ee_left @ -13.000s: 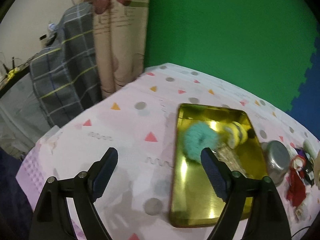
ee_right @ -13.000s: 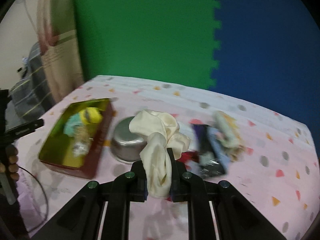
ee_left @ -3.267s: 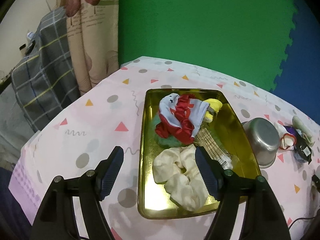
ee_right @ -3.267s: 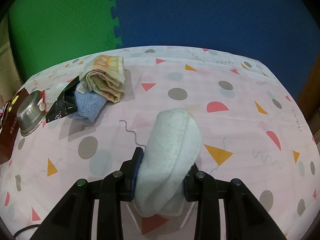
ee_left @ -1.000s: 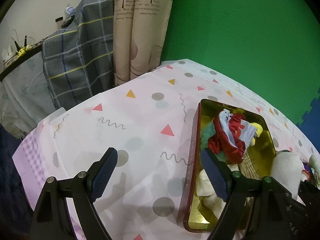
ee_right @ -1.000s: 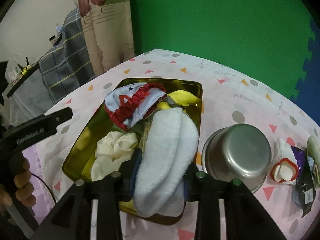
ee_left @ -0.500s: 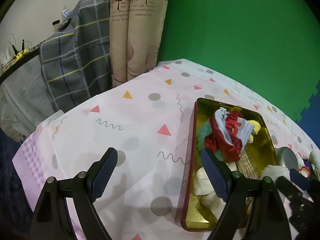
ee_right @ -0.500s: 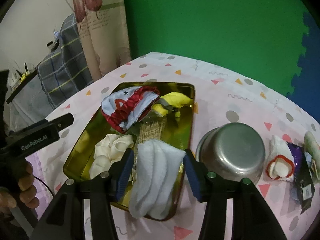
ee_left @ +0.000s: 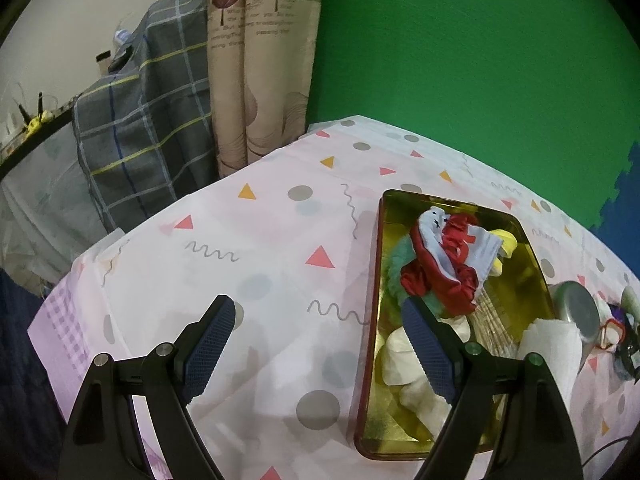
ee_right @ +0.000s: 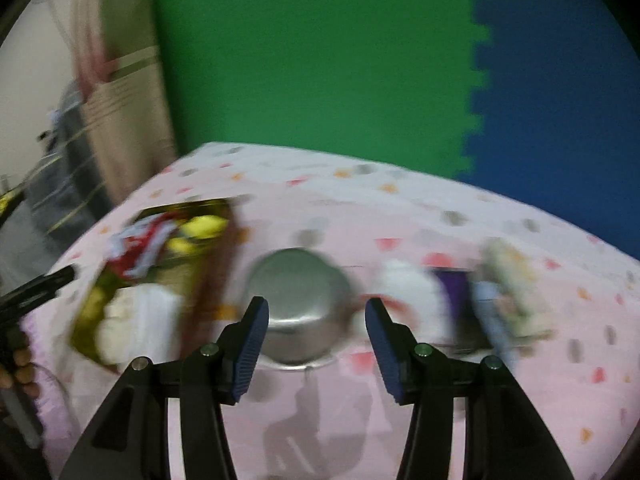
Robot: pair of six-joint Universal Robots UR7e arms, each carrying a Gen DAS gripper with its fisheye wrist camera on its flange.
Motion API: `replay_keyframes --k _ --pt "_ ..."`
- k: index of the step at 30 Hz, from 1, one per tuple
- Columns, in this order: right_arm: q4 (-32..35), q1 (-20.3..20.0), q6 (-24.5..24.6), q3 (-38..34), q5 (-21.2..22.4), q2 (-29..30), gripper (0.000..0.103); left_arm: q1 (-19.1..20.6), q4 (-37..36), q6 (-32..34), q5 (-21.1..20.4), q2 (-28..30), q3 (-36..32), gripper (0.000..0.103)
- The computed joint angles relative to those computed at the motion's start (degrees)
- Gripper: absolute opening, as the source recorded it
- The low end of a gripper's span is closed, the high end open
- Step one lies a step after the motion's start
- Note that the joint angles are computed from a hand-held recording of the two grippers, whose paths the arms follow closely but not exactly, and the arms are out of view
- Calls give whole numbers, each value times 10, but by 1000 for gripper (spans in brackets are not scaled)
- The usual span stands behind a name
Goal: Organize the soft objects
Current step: 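Grasp the orange-striped towel with the right gripper and lift it, then grasp the white knit glove with red cuff with the left gripper while the right holds the orange towel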
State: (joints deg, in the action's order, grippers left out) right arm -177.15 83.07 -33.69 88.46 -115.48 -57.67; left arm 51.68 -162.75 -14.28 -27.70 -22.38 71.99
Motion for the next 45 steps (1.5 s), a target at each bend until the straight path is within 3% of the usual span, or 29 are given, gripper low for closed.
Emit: replay_keyframes --k 10,21,25,27,31,38,45 --pt "9 -60 17 -70 -37 0 52 -9 -31 64 13 19 -11 83" --pt "103 -101 39 -170 -20 50 52 -29 -33 115 -10 34 -31 83" --pt "116 -112 40 -179 -16 54 52 -40 -16 135 -43 47 -57 83" --pt "110 -118 39 -170 -3 46 50 -45 -6 143 -59 58 -72 83" --pt "96 -128 38 -138 29 22 32 -58 4 179 -93 92 -110 83" --pt "17 -143 19 -54 37 -28 29 -71 65 192 -170 135 -164 84" --pt "-112 -161 -17 50 -7 -78 29 -74 127 200 -226 177 -242 84"
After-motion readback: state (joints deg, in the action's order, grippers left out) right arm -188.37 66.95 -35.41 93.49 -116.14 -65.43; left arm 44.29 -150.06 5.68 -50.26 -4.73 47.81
